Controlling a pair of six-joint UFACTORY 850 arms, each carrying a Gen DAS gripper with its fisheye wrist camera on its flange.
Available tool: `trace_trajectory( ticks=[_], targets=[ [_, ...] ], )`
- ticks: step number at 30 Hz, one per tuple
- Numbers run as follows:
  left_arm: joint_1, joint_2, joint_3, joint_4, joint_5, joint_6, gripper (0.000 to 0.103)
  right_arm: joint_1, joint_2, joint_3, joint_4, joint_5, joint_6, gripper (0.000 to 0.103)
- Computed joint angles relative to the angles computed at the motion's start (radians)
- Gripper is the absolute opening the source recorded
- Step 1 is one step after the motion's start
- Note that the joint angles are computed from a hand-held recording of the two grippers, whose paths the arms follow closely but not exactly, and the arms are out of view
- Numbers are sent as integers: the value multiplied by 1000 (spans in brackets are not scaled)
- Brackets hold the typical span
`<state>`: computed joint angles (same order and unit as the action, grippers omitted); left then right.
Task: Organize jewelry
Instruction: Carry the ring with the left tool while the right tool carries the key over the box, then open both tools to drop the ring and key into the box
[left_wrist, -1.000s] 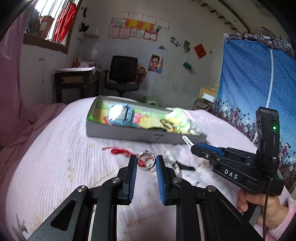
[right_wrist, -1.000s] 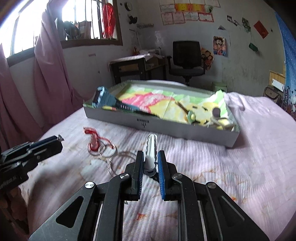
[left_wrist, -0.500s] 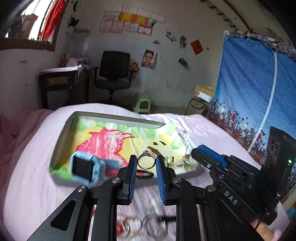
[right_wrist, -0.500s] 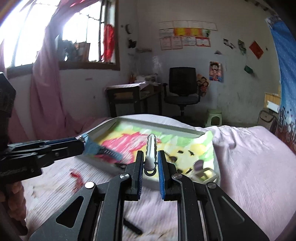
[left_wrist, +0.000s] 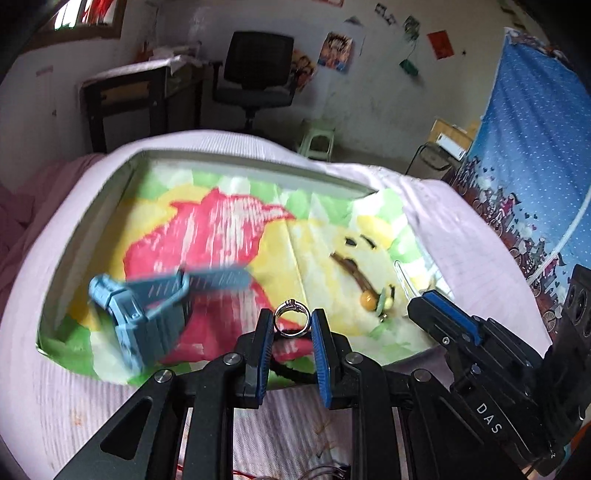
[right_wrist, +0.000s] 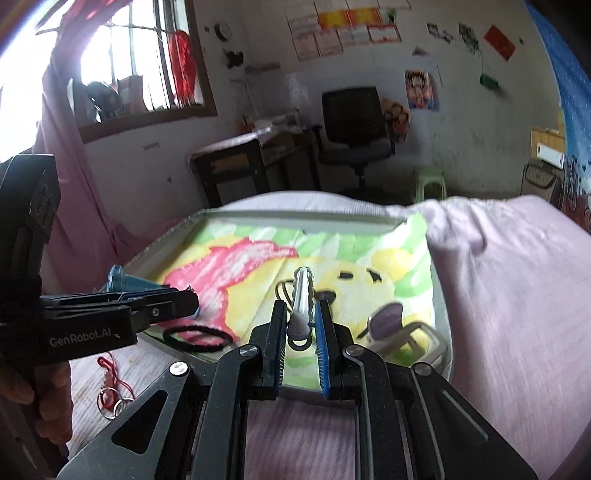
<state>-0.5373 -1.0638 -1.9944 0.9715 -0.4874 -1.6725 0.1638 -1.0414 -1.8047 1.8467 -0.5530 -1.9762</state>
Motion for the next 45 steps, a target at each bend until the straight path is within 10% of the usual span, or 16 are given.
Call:
trace_trajectory(
  ticks=[16,24,38,45],
  targets=[
    [4,18,36,4,26,-27,21,2,-59,-91,-207,36,238,14],
    [-21,127,217,390,51,-462,45,-13,0,5,-42,0,79,33],
    [-130,297,480,698,-281,-801,97,-57,198,324,352,-204,-344,75],
    [-196,340,564,722,-441,-824,102,-82,271,451,426,-330,-465,99]
  ],
)
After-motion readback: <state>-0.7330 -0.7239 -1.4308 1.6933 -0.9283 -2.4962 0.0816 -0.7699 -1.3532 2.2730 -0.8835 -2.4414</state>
